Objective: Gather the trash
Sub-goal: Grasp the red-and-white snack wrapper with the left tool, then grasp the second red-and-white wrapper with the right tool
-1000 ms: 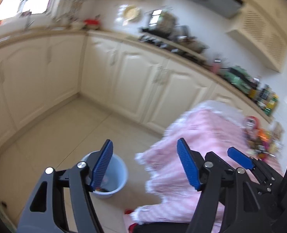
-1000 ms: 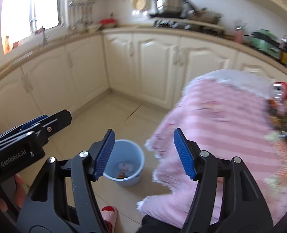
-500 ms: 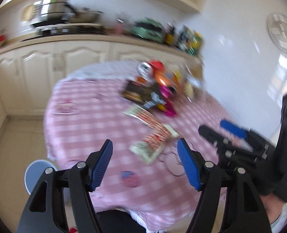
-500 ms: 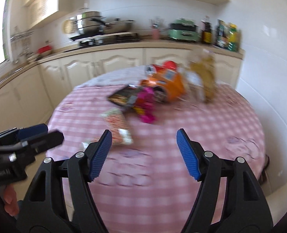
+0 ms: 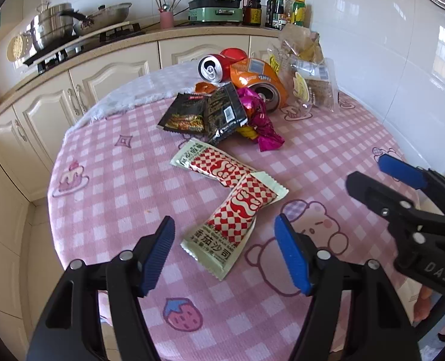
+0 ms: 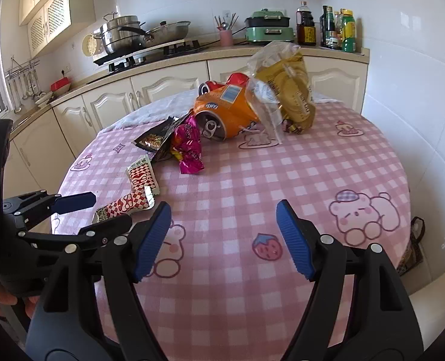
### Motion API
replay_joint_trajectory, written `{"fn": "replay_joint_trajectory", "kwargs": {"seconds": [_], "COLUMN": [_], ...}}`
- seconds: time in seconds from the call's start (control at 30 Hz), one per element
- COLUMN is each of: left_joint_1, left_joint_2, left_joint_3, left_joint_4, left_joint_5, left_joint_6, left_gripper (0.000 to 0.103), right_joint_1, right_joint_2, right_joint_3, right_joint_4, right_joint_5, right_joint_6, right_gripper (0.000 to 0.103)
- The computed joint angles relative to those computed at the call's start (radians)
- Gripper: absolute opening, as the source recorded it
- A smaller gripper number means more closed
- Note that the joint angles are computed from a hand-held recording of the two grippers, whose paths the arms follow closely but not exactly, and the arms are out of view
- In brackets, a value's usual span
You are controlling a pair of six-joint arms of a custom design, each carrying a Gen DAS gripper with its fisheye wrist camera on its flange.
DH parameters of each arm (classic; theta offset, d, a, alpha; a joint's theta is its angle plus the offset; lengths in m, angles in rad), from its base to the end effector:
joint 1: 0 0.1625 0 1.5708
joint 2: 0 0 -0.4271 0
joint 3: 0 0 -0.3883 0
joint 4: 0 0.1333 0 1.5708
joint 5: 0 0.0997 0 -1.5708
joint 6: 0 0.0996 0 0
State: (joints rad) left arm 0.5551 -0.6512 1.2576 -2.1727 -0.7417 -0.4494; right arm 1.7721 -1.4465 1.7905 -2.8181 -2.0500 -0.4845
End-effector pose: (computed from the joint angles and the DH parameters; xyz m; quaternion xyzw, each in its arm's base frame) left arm -0.5354 -0.5753 0.1324 0.2566 0.8786 -0.2678 0.3008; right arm 0.1955 -0.5211 0.4789 0.1963 -0.8580 0.3896 0.2712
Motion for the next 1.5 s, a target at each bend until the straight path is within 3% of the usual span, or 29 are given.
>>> {"fn": "replay_joint_trajectory", "kwargs": {"seconds": [0.03,0.23,0.53,0.87,1.0,1.07,1.1,1.13,1.17,1.27,1.5], "left_joint_1": [0.002,0.002,-0.011,-0.018,-0.013,-0.009,-0.007,-0.006,-0.004,0.0,0.005], "left_joint_2": [0.001,0.0,-0.096,-0.178,-0.198,-0.207,-0.21,-0.21,-0.213,-0.223,-0.276], "left_joint_3": [-0.001,0.008,0.16,0.244,0.267,0.28,0.285,0.285,0.289,0.307,0.378], "left_joint_4": [0.001,-0.018,-0.243,-0.273,-0.268,-0.284,-0.291,-0.293,-0.3,-0.337,-0.432], "left_joint_5": [-0.006,0.0,0.001,0.171,0.198,0.196,0.196,0.198,0.2,0.196,0.207], "left_joint_6": [0.0,0.024,-0.01,-0.153,-0.178,-0.183,-0.183,-0.183,-0.184,-0.178,-0.174], "left_gripper": [0.048,0.036,0.033,0.033,0.033,0.033,0.033,0.033,0.033,0.033,0.033], "right_joint_1": [0.002,0.007,0.029,0.071,0.075,0.073,0.074,0.077,0.079,0.086,0.128], "right_joint_2": [0.006,0.043,0.078,0.21,0.26,0.269,0.271,0.273,0.276,0.272,0.251], "right_joint_3": [-0.004,-0.042,-0.066,-0.201,-0.247,-0.262,-0.263,-0.264,-0.264,-0.241,-0.18], "right_joint_4": [0.001,0.048,0.075,0.249,0.299,0.325,0.321,0.318,0.316,0.28,0.191], "right_joint_5": [-0.002,-0.026,-0.028,-0.064,-0.092,-0.085,-0.083,-0.085,-0.087,-0.081,0.031], "right_joint_6": [-0.004,-0.004,-0.032,-0.041,-0.044,-0.037,-0.045,-0.057,-0.065,-0.097,-0.124], "right_gripper": [0.072,0.072,0.072,0.072,0.072,0.063,0.055,0.036,0.03,0.023,0.021]}}
